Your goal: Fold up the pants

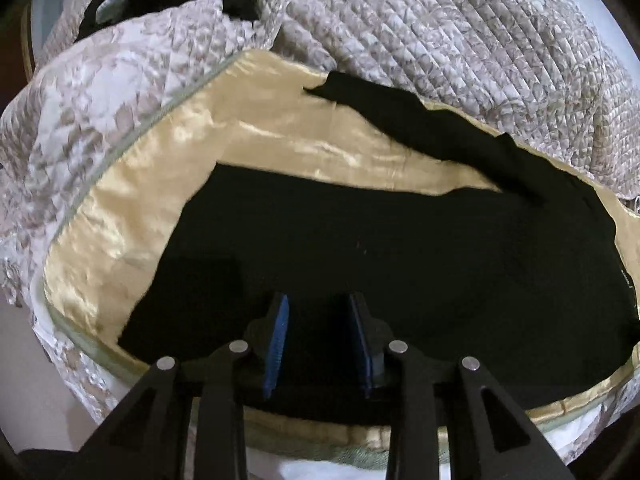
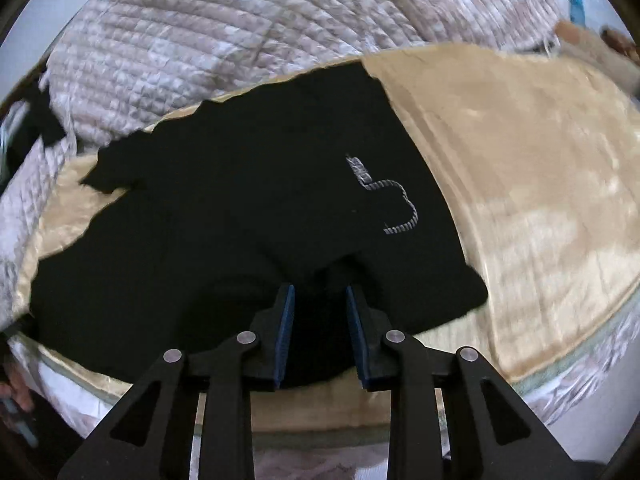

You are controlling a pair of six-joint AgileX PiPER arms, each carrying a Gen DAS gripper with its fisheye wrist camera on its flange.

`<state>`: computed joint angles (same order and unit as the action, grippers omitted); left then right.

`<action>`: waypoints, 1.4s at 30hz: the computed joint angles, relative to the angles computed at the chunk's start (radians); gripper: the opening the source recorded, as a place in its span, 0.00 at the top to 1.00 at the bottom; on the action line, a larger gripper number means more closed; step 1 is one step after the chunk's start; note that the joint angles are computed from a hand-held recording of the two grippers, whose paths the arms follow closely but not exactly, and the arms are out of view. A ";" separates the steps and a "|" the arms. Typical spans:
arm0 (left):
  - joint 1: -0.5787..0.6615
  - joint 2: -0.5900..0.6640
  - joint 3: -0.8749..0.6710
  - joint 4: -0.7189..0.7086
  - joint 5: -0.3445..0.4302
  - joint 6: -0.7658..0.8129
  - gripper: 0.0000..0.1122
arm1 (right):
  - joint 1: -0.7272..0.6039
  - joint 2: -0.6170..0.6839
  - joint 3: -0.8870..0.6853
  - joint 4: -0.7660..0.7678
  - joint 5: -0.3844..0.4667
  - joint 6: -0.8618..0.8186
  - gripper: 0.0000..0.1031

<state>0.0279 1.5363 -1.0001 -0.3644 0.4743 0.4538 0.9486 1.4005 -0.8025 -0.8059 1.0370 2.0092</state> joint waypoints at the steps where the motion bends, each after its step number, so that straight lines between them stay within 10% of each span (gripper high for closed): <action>1: -0.007 0.002 -0.009 0.012 -0.003 -0.010 0.70 | 0.012 -0.003 -0.010 -0.008 0.027 0.002 0.74; 6: -0.076 0.041 -0.078 0.153 -0.027 -0.140 0.70 | 0.036 -0.012 -0.081 -0.064 0.139 -0.052 0.74; 15: -0.131 0.233 -0.276 0.487 -0.031 -0.418 0.70 | -0.256 0.054 -0.140 -0.011 -0.127 -0.362 0.74; 20: -0.137 0.269 -0.296 0.566 -0.012 -0.502 0.69 | -0.316 0.040 -0.052 -0.029 -0.193 -0.261 0.74; 24: -0.165 0.250 -0.299 0.543 0.001 -0.512 0.69 | -0.276 0.035 -0.080 -0.072 -0.097 -0.225 0.74; 42: -0.234 0.278 -0.336 0.467 0.023 -0.445 0.64 | -0.315 0.246 -0.291 0.026 -0.216 -0.411 0.74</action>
<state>-0.2065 1.8138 -1.3360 0.1026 0.4976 0.0090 0.6337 1.6463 -1.0937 -0.7803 0.8211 1.5984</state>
